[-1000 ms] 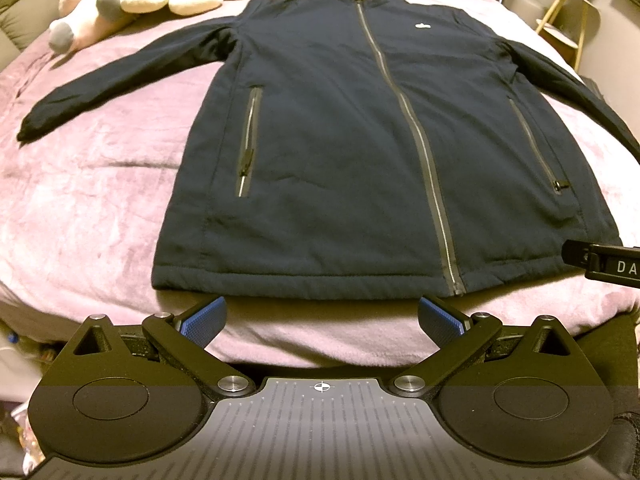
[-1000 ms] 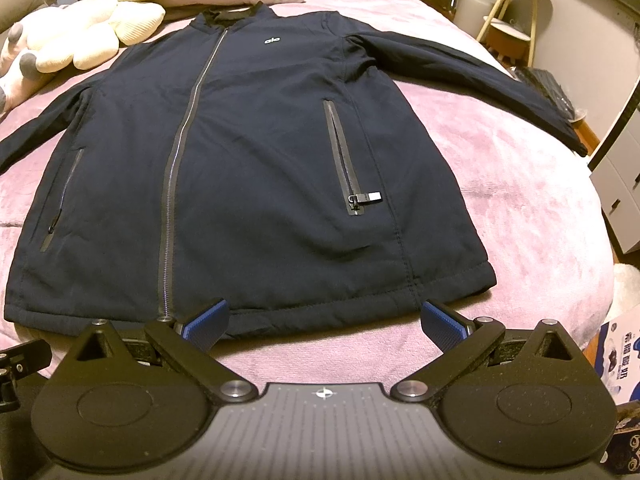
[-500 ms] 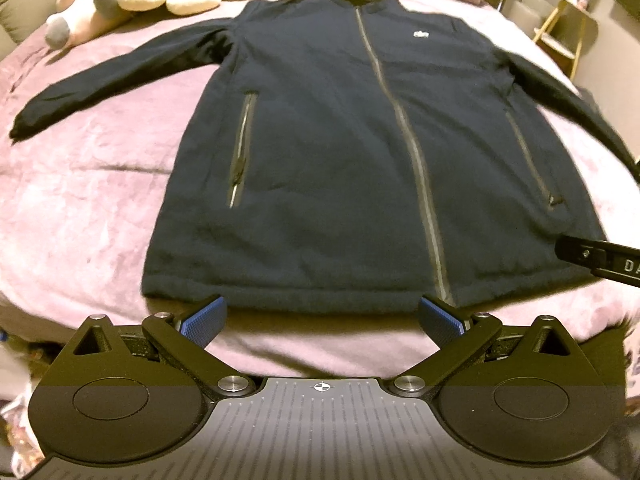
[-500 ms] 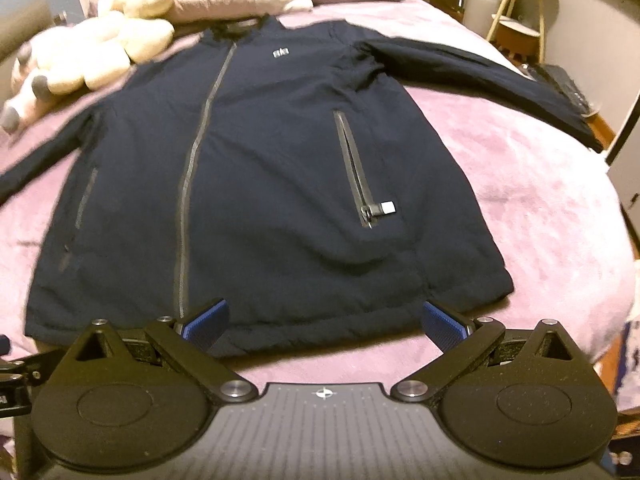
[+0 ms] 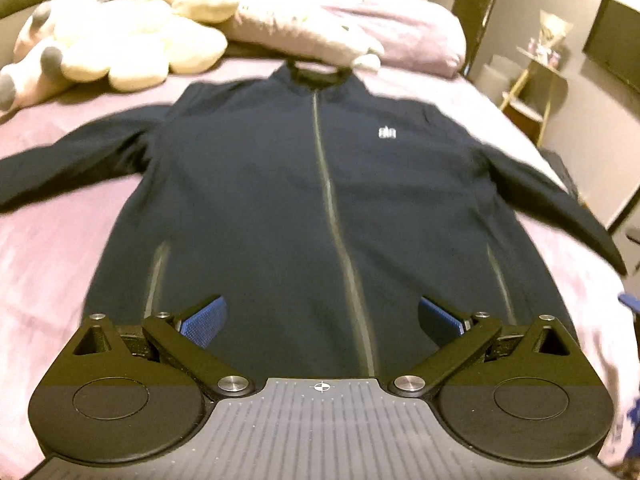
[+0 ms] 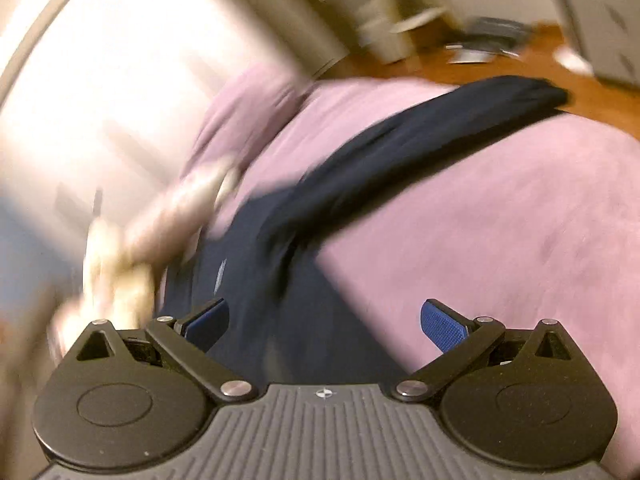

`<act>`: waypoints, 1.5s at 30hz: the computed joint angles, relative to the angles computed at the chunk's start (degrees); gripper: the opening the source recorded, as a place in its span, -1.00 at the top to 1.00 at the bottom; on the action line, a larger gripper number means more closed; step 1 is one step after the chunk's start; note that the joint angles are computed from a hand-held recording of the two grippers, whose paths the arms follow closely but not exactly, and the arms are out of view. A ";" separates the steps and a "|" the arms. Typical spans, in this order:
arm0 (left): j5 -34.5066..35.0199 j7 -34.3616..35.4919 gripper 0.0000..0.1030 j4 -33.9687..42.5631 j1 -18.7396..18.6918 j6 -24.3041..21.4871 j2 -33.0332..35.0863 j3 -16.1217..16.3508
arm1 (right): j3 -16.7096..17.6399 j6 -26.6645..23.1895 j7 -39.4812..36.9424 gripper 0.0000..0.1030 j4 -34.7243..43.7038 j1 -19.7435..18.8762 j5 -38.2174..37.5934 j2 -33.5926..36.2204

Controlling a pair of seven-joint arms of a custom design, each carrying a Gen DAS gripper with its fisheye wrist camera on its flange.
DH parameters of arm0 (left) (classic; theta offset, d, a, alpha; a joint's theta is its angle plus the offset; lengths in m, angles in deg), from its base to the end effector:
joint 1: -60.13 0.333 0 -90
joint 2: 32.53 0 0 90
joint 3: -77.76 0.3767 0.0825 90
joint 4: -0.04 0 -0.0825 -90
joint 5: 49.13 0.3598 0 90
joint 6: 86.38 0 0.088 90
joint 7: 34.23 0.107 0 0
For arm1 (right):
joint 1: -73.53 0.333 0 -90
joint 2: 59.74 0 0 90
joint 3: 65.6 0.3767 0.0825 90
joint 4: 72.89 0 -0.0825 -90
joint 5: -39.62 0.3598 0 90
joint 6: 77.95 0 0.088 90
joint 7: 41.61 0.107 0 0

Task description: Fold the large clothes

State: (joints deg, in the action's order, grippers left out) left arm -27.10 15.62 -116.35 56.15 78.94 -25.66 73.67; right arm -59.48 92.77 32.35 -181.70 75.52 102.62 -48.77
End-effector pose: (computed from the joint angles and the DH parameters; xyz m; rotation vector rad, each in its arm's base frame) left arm 0.5989 -0.1048 0.5451 -2.0059 1.5932 -0.8032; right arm 0.6285 0.0213 0.5473 -0.9988 1.9134 -0.1796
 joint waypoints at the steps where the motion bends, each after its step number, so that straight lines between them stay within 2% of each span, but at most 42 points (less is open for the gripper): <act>1: 1.21 -0.91 -1.00 2.05 -0.29 0.31 1.93 0.46 | -0.44 0.64 1.46 -0.97 2.20 -1.05 2.44 2.37; 2: 2.42 -1.87 -1.00 4.58 -0.90 0.12 4.07 1.11 | -0.71 1.23 3.68 -0.96 4.65 -2.34 4.68 4.90; 4: 3.85 -3.24 -1.00 10.59 -2.33 -1.25 8.85 2.59 | 0.60 1.50 3.45 -0.79 8.97 -5.76 10.48 9.26; 6: 3.93 -3.12 -1.00 15.81 -3.06 -1.65 13.19 3.75 | -0.83 1.37 11.19 -0.17 12.59 -6.44 7.98 13.40; 7: 4.32 -3.60 -1.00 18.00 -3.85 -1.98 14.94 4.76 | -2.21 1.15 15.75 -0.10 14.26 -6.19 4.90 15.44; 9: 4.89 -4.69 -1.00 22.10 -5.03 -1.66 18.56 6.62 | -5.02 1.96 23.36 -0.09 16.78 -4.92 -0.64 18.83; 10: 4.73 -4.97 -1.00 24.22 -5.38 -1.80 20.44 7.27 | -4.79 2.76 25.06 -0.09 18.30 -5.29 -1.13 20.38; 12: 3.23 -4.72 -1.00 27.80 -5.43 -3.79 23.31 7.50 | -1.29 6.19 25.80 -0.03 21.69 -7.76 1.40 23.71; 13: 2.32 -4.28 -1.00 29.33 -5.26 -5.16 24.55 7.30 | -0.89 6.47 27.32 -0.01 23.48 -8.30 0.86 25.06; 15: 0.61 -2.96 -1.00 31.75 -4.65 -7.60 26.60 6.64 | 1.27 7.03 27.97 0.17 27.05 -10.32 0.34 27.79; 16: 0.09 -2.44 -1.00 32.28 -4.50 -8.34 27.24 6.52 | 0.42 6.28 30.02 0.25 28.16 -10.09 -1.43 28.72; 18: -0.01 -2.26 -1.00 32.44 -4.81 -9.47 27.70 7.07 | -5.94 2.58 38.32 0.64 31.21 -6.97 -8.45 31.26; 21: 1.29 -1.51 -1.00 30.53 -4.82 -7.69 27.38 7.93 | -9.32 -0.97 41.91 0.74 34.79 -5.95 -15.63 33.46; 22: 1.38 -0.59 -1.00 29.78 -4.40 -6.87 27.04 7.70 | -11.89 -2.71 43.57 0.75 35.07 -4.56 -19.24 33.27; 24: 0.82 0.84 -1.00 29.29 -3.80 -6.95 26.41 7.28 | -19.30 -7.17 48.43 0.78 37.59 -0.39 -28.24 33.68; 27: -0.03 1.74 -1.00 27.51 -2.95 -4.96 24.84 7.11 | -29.94 -9.07 51.08 0.81 43.21 6.54 -42.52 35.78; 28: -0.07 1.87 -1.00 26.45 -2.70 -3.33 24.08 7.27 | -31.92 -8.50 49.59 0.81 44.64 8.30 -47.26 36.16; 29: -0.12 1.99 -1.00 25.56 -2.50 -1.87 23.38 7.52 | -31.89 -6.96 46.19 0.81 46.54 9.03 -51.22 36.60; 30: -0.23 2.07 -1.00 24.77 -2.42 -0.65 22.73 7.76 | -29.85 -5.20 40.30 0.81 48.35 9.03 -54.05 36.81; 33: -1.64 2.81 -1.00 22.26 -1.41 3.54 20.85 7.64 | -19.41 -2.07 21.87 0.80 52.71 7.79 -63.61 37.81; 36: -5.17 5.35 -1.00 20.52 0.89 6.10 19.56 5.49 | -5.17 -0.44 1.21 0.78 51.65 5.74 -67.43 38.05; 37: -6.69 7.01 -1.00 20.08 2.12 6.50 19.25 4.07 | -2.95 -0.68 -2.21 0.77 50.80 5.98 -70.10 38.30; 39: -9.25 10.36 -1.00 19.25 3.93 6.66 18.69 2.01 | -3.58 -2.27 -8.20 0.64 50.51 8.60 -72.70 39.84; 40: -10.24 11.75 -1.00 18.98 4.38 6.63 18.49 1.53 | -4.36 -6.22 -9.55 0.59 52.28 9.81 -74.19 41.06; 41: -11.27 13.16 -1.00 18.77 4.89 6.83 18.37 0.93 | -7.12 -9.79 -12.14 0.49 54.12 11.82 -71.97 42.55; 42: -12.70 14.70 -1.00 18.77 5.75 7.08 18.43 -0.18 | -8.68 -10.16 -11.84 0.48 54.44 12.64 -73.02 43.51; 43: -14.38 16.06 -1.00 19.13 6.58 7.16 18.70 -1.40 | -8.42 -7.34 -11.16 0.46 53.31 12.31 -76.16 43.66; 44: -16.27 17.48 -1.00 19.39 7.58 7.55 19.04 -2.94 | -9.27 -5.58 -13.08 0.42 52.23 12.50 -75.28 43.36; 45: -18.66 19.20 -1.00 20.36 9.12 7.78 19.86 -5.33 | -8.80 -6.21 -13.94 0.18 52.44 12.06 -74.75 43.10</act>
